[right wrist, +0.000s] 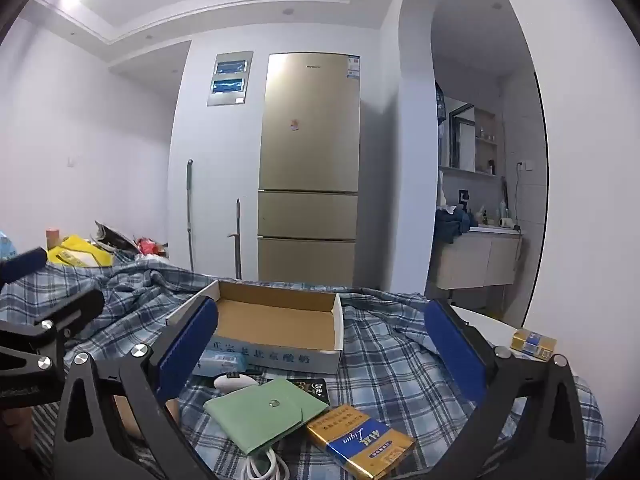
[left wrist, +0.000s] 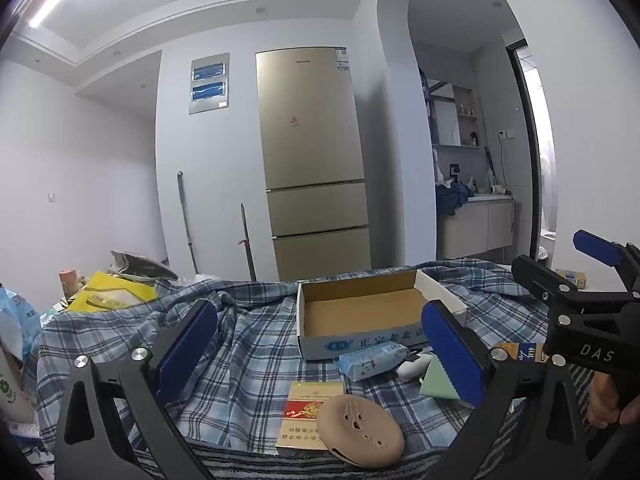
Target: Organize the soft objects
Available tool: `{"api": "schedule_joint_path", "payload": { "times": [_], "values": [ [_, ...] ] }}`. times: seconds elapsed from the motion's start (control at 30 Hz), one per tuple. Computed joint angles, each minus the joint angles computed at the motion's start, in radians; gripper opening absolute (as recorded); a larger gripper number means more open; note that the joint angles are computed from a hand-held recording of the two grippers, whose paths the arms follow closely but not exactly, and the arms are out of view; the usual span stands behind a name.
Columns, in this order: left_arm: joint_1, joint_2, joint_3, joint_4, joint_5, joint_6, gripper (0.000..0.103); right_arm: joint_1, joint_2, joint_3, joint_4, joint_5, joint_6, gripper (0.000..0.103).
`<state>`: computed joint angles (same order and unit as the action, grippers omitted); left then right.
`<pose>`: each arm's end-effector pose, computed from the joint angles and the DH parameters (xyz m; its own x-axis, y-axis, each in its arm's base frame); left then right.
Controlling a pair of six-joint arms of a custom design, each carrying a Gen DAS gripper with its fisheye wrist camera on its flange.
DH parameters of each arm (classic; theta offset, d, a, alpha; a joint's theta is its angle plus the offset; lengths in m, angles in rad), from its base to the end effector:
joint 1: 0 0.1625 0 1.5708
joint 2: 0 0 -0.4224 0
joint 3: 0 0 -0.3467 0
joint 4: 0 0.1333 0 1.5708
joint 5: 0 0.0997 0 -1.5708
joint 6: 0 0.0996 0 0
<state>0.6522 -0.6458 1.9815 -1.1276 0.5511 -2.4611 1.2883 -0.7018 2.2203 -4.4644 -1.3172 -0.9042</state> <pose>-0.2241 -0.4456 -0.0288 -0.6586 0.0091 -0.7524 0.7444 0.1539 -0.6498 0.0253 -0.4808 0.1680 -0.6598 -0.1261 0.7408 -0.7510 0.1418 -0.6449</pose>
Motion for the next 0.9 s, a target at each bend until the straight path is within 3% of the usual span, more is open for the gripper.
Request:
{"api": "schedule_joint_path", "payload": {
  "times": [0.07, 0.17, 0.4, 0.9],
  "values": [
    [-0.001, -0.005, -0.006, 0.028, -0.006, -0.017, 0.103, -0.015, 0.013, -0.007, -0.049, 0.038, 0.047, 0.103],
    [-0.001, -0.001, -0.036, 0.080, -0.018, -0.024, 0.103, -0.018, 0.008, -0.006, -0.046, 0.041, 0.047, 0.103],
    [0.000, 0.001, -0.004, 0.014, 0.006, -0.010, 0.103, 0.006, 0.023, -0.017, -0.049, 0.005, 0.031, 0.103],
    [-0.008, -0.007, 0.029, -0.045, 0.024, 0.016, 0.103, -0.007, 0.009, 0.002, -0.051, 0.013, 0.024, 0.103]
  ]
}}
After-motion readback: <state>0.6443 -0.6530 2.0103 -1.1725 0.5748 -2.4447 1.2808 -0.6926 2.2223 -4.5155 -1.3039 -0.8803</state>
